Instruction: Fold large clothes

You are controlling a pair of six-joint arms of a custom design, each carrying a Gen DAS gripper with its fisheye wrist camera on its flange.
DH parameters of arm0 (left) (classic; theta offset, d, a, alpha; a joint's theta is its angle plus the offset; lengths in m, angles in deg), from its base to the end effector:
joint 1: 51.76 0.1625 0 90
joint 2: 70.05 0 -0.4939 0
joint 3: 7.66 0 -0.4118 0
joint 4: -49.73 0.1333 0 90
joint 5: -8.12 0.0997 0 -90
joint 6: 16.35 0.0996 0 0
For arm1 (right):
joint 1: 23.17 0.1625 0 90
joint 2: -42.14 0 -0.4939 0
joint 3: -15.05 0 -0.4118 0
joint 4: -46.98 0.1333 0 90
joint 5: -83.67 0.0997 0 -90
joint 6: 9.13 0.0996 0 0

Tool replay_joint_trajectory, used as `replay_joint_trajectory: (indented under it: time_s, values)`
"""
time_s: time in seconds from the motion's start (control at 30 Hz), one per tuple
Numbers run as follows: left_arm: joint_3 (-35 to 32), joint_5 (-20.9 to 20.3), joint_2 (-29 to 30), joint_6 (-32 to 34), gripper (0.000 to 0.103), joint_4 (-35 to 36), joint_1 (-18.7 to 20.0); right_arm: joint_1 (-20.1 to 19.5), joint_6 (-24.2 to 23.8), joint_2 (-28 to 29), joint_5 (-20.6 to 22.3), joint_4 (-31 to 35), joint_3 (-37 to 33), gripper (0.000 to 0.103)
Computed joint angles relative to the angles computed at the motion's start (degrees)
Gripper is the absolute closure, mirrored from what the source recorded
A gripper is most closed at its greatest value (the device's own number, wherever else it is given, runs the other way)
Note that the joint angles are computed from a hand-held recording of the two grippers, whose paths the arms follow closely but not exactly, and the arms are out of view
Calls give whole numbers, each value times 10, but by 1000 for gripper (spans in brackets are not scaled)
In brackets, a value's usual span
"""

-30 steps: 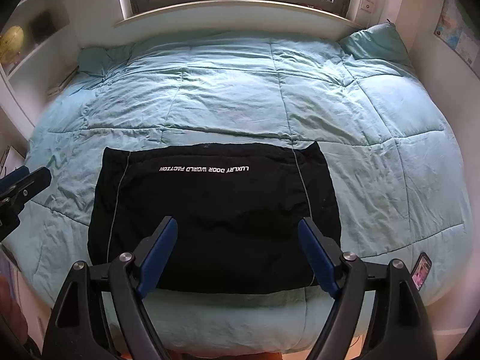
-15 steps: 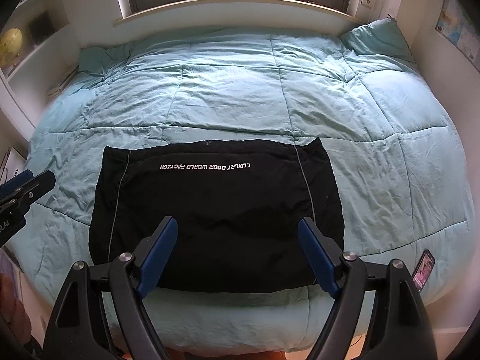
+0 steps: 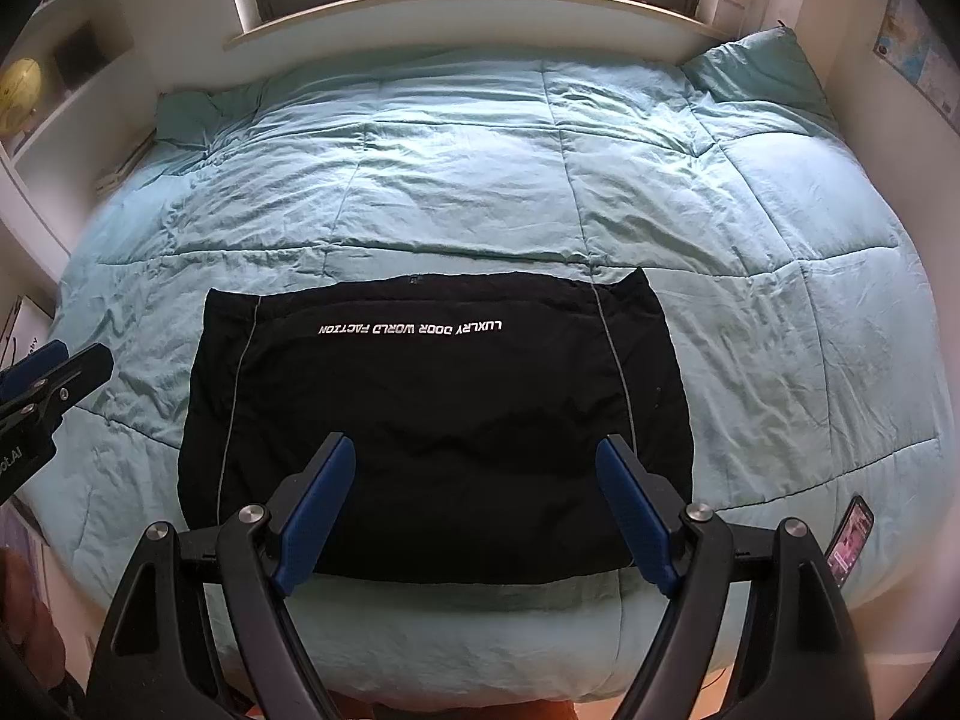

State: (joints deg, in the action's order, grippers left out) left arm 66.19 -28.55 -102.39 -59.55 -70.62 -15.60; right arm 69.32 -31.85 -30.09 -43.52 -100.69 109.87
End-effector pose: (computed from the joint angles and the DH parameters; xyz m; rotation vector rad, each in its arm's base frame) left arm -0.5298 -0.6512 0.0761 0.3244 2.2715 -0.7139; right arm 0.1016 -0.6543 0.4670 0.2680 -2.3394 0.5902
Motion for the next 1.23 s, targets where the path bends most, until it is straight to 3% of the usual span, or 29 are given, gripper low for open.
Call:
replay_joint_trajectory:
  time_s: [0.7, 0.97, 1.07, 1.13, 1.23]
  values:
    - [-9, 15, 7, -30, 38, 50, 0, -4, 6, -2, 2, 14, 2, 19]
    - [7, 48, -3, -50, 39, 37, -2, -7, 7, -1, 0, 17, 1, 19]
    - [-9, 27, 1, -55, 38, 70, 3, -8, 7, -1, 0, 18, 1, 19]
    - [-5, -10, -3, -53, 38, 50, 10, -8, 8, 0, -1, 17, 0, 19]
    - [-1, -19, -4, -66, 38, 49, 12, -8, 10, 1, -2, 18, 0, 19]
